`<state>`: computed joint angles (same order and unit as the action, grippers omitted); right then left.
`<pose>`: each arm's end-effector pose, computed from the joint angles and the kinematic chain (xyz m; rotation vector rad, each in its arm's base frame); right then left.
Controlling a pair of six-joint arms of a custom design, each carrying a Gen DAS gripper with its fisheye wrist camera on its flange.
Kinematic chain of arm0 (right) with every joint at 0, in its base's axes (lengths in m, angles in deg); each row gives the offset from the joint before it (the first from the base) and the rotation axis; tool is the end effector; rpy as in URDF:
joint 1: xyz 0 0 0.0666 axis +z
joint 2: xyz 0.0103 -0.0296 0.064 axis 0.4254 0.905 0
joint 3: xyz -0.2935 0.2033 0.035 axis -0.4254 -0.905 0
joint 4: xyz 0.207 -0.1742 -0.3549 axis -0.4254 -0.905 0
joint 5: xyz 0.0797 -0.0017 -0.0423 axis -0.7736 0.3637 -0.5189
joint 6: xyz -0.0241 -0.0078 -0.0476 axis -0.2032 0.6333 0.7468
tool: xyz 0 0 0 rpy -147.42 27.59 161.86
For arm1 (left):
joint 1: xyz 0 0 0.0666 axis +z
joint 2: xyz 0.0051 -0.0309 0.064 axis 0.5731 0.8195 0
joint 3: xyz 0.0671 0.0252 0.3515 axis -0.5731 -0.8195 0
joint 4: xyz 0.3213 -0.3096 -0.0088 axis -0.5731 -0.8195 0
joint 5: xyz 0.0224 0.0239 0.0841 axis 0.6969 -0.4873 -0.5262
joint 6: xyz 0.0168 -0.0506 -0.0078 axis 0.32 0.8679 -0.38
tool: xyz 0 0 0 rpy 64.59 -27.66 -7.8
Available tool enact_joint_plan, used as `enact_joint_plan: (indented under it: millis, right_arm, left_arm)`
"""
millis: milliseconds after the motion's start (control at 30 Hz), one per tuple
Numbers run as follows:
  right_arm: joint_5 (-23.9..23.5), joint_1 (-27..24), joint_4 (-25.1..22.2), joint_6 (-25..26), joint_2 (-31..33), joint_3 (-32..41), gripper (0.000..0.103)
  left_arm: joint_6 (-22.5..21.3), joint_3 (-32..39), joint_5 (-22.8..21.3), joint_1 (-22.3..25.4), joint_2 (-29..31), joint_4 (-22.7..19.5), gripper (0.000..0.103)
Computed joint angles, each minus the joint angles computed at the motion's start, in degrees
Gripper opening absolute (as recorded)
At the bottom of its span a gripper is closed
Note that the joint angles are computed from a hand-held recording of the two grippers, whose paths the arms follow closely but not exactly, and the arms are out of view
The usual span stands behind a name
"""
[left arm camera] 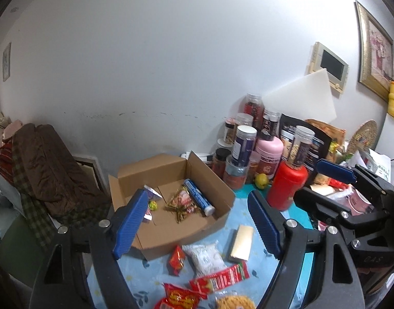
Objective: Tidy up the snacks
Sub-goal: 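Move both open tools back toward the snacks on the table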
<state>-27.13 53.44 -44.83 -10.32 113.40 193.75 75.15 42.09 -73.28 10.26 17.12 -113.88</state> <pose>0.6069 0.3243 0.5947 -0.4099 1.9474 0.3222 0.6029 -0.2712 0.5769 0.1604 2.0967 -0.1883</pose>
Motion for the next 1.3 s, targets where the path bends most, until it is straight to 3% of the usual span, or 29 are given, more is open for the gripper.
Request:
enact_joint_plan:
  millis: [367,567,800,1000,1167,1300]
  right_arm:
    - [-1.46,2.02,4.33,-2.12,-9.05,-16.42,0.081]
    - [-3.27,2.62,5.08,-4.26,-11.71,-22.79,0.081]
    - [-4.17,3.17,5.21,-5.07,-13.61,-28.43,0.081]
    - [-8.41,2.67,4.61,-7.90,-13.54,-31.69,0.081]
    - [-10.76,2.57,4.53,-7.19,-12.87,-33.35,0.081]
    - [-12.55,2.40,3.90,-6.10,-12.33,-34.35,0.092]
  left_arm:
    - [1.42,-14.71,2.13,-0.86,-8.93,4.02,0.080]
    - [2.36,-19.92,4.00,-1.17,-11.49,4.17,0.080]
    - [3.92,-24.30,5.27,-1.20,-12.91,3.76,0.080]
    - [4.86,-26.65,8.41,-1.05,-12.66,3.27,0.080]
    - [5.85,-28.31,10.02,-0.74,-12.06,3.49,0.080]
    - [8.46,-28.35,12.64,-0.02,-10.61,1.94,0.080]
